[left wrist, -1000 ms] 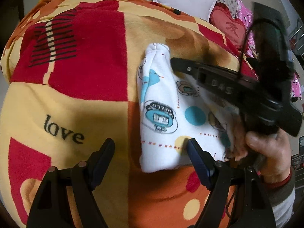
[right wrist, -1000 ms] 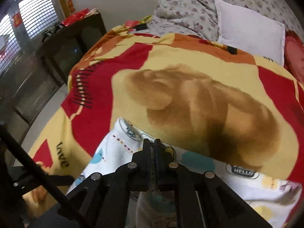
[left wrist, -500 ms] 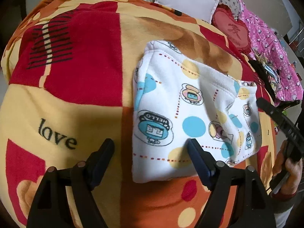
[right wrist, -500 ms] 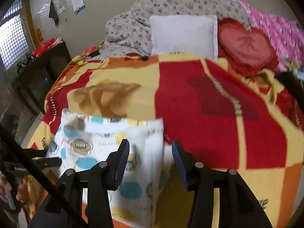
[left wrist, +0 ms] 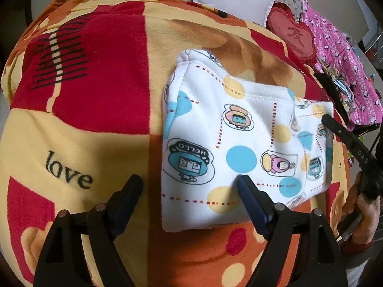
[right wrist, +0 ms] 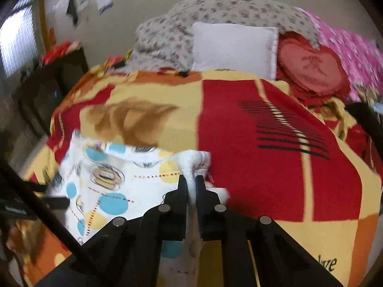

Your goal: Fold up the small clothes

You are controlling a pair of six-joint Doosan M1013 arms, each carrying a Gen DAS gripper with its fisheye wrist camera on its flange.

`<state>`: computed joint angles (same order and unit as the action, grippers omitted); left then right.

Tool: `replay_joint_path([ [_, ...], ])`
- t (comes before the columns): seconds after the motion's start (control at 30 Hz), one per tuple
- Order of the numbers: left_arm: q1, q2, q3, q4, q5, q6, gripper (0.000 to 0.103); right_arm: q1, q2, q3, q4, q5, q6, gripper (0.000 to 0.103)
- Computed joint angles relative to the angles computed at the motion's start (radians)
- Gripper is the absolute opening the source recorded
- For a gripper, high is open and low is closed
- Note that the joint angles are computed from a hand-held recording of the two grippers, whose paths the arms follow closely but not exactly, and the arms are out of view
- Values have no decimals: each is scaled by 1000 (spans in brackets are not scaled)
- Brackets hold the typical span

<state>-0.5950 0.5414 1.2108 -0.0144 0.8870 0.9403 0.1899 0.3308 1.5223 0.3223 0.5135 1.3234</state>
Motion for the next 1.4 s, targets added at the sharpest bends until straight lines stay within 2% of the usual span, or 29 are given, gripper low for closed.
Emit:
replay_joint_path([
  [0.1, -2, 2, -1, 5, -5, -8, 86, -14, 16, -7, -16, 13, 68, 8],
  [0.13, -3, 1, -1, 11, -5, -12, 86, -22, 29, -14, 27, 34, 53, 8],
  [0.2, -4, 0, 2, 13, -7, -14, 86, -33, 33, -2, 109, 24, 19, 9],
  [0.27, -3, -2, 6, 6, -16, -11, 86, -51, 17, 18, 224, 24, -34, 28],
  [0.3, -1, -3, 9, 0, -22, -16, 86, -64, 8, 28, 291, 40, -65, 49],
  [0.33, 0, -4, 10, -2, -29, -24, 86, -76, -4, 43, 366, 57, -114, 55],
  [0.4, -1, -4, 12, 3, -36, -25, 86, -89, -18, 63, 451, 106, -183, 55],
  [0.47, -5, 2, 3, 12, -35, -15, 85, -88, -19, 68, 462, 159, -203, 55],
  [0.5, -7, 3, 2, 11, -43, -5, 74, -87, -17, 72, 473, 174, -212, 55],
  [0.53, -8, 5, 0, -4, -48, 17, 59, -86, -11, 74, 488, 189, -216, 55],
  [0.57, -9, 8, -7, -12, -44, 32, 58, -86, -2, 72, 500, 206, -215, 55],
  [0.6, -12, 8, -10, 0, -42, 26, 53, -88, 4, 72, 512, 217, -217, 52],
  [0.63, -12, 7, -10, -3, -47, 33, 41, -86, 11, 73, 521, 220, -223, 40],
  [0.67, -13, 5, -9, 6, -49, 29, 36, -82, 11, 76, 522, 210, -228, 35],
  [0.7, -12, 2, -7, 6, -51, 26, 28, -82, 8, 82, 538, 200, -241, 26],
  [0.73, -8, -4, 1, -10, -60, 31, 21, -88, 6, 86, 585, 206, -267, 22],
  [0.87, 6, -40, 40, -95, -101, 85, 18, -100, -13, 99, 666, 231, -318, 19],
  [1.03, -1, -95, 93, -123, -112, 113, 18, -101, -53, 119, 689, 273, -355, 19],
  [1.17, -15, -134, 149, -102, -125, 87, 18, -95, -86, 155, 670, 297, -366, 19],
  [1.23, -24, -150, 182, -81, -124, 60, 18, -86, -95, 170, 621, 285, -344, 19],
  [1.27, -34, -149, 189, -31, -105, 20, 18, -83, -100, 177, 587, 277, -322, 19],
  [1.33, -50, -151, 203, 58, -82, -60, 18, -69, -112, 189, 463, 217, -218, 20],
  [1.4, -51, -158, 218, 70, -89, -75, 23, -61, -134, 204, 372, 154, -125, 25],
])
